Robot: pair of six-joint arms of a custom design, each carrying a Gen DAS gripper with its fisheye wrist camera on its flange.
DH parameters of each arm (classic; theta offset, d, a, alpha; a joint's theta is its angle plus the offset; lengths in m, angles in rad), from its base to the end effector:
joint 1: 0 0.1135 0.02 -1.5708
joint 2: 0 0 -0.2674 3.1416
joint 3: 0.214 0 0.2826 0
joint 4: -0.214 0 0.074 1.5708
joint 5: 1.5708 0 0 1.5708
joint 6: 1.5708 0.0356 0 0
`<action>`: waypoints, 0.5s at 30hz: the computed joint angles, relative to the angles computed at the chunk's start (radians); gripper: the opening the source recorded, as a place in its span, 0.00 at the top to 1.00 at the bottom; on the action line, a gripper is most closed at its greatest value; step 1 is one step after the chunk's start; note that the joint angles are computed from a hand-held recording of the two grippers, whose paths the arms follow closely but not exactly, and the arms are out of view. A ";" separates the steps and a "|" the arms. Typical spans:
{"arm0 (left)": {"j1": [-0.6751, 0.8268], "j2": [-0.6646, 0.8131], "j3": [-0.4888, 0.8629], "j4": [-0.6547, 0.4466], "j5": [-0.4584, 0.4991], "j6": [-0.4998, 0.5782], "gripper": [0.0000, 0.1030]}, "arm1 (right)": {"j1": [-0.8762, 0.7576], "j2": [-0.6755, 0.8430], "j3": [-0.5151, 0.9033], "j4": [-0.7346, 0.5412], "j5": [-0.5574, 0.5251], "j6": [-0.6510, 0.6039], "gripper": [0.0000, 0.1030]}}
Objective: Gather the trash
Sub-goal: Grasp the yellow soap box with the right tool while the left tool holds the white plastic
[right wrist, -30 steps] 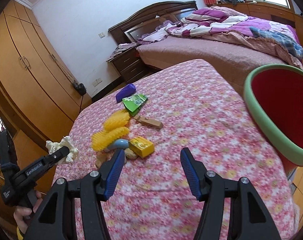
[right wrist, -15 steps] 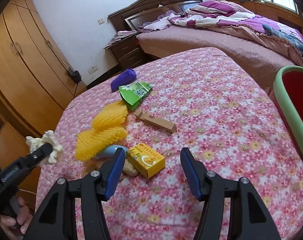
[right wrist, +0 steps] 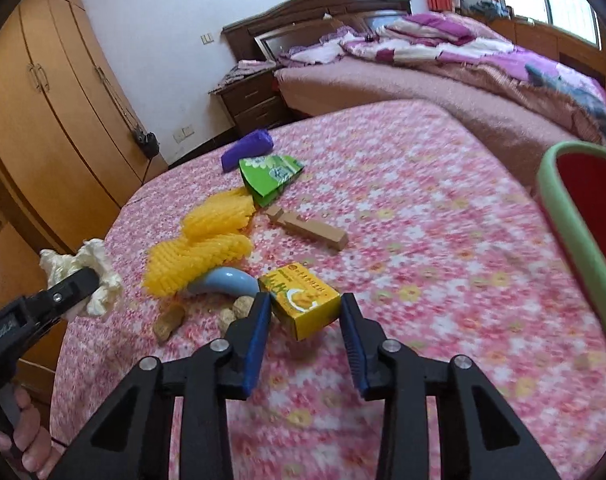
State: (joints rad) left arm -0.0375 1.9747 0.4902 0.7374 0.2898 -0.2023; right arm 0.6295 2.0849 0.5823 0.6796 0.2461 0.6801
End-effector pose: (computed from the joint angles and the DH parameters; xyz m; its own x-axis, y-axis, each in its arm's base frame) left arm 0.2874 -0.0210 0.0160 -0.7145 -0.1659 -0.6797 0.1040 0.9355 -0.3376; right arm 0.2508 0.1720 -0.0047 -0.7357 0.2187 -0.6411 0.0329 0.9568 0.2888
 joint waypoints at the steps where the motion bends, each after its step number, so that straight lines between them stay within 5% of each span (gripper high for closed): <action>1: -0.009 -0.011 -0.009 0.001 0.000 -0.002 0.77 | 0.006 -0.022 -0.021 0.002 0.011 0.001 0.63; 9: -0.093 -0.167 -0.097 -0.032 -0.010 -0.009 0.77 | 0.052 -0.302 -0.267 0.040 0.105 0.085 0.63; 15: -0.178 -0.297 -0.117 -0.128 -0.051 -0.017 0.77 | 0.081 -0.651 -0.444 -0.073 0.214 0.134 0.63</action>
State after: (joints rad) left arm -0.2157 1.6779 0.3733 0.6091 0.2384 -0.2190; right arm 0.7107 1.4342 0.1382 0.6065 0.4598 0.8136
